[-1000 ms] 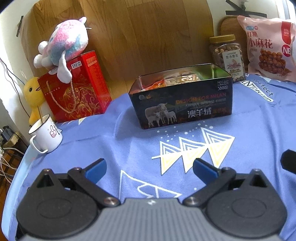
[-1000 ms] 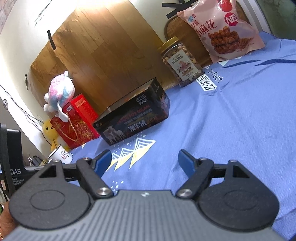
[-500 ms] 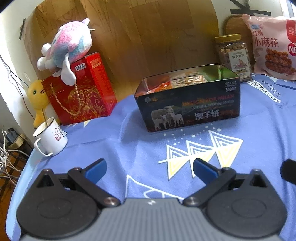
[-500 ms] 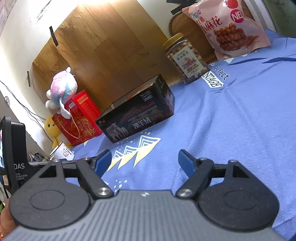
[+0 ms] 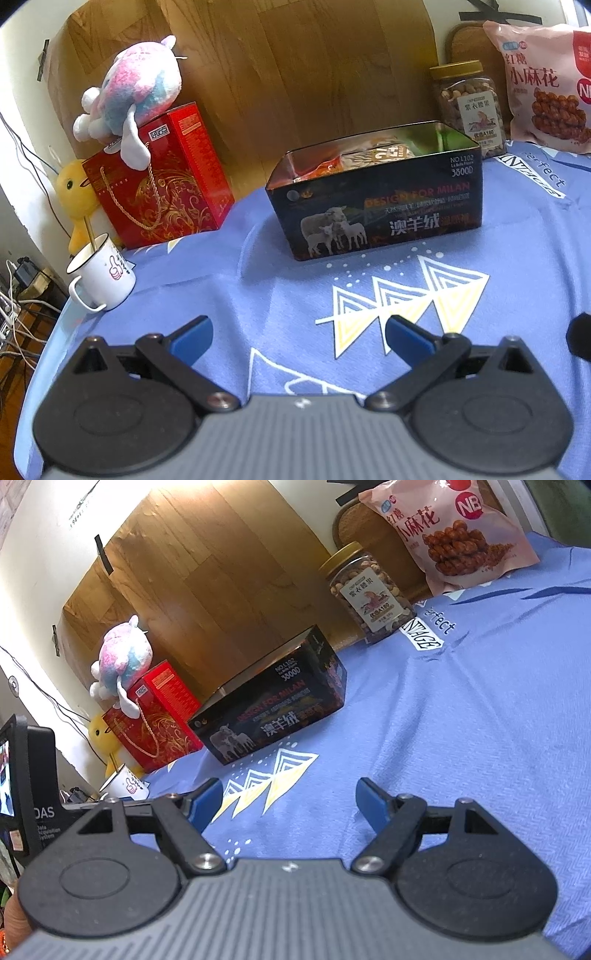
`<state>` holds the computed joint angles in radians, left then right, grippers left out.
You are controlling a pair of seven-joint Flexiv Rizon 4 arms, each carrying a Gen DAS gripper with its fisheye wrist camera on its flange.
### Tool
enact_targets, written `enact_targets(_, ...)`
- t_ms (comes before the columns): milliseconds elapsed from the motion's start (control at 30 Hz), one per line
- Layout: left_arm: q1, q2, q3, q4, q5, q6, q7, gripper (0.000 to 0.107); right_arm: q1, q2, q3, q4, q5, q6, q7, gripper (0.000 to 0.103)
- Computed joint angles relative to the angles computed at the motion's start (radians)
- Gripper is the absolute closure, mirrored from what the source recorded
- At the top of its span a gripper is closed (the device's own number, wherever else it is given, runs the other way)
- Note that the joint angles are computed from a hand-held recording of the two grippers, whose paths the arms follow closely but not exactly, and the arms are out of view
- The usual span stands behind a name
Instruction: Organize snacks
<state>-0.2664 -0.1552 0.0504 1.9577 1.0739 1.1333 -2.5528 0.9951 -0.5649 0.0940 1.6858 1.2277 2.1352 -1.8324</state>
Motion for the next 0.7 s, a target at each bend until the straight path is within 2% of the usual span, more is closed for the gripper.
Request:
enact_targets(233,-0.007,0.001,-0.003,-0.005,0.018,-0.018,-0.015,0.004,-0.008,-0.004,0.012,0.014,-0.029,0.011,0.037,0.022)
enact_targets(700,-0.009,0.013,-0.017,-0.009,0.071,-0.053,-0.06,0.004,0.014,-0.001,-0.013,0.022,-0.036,0.005,0.051,0.022)
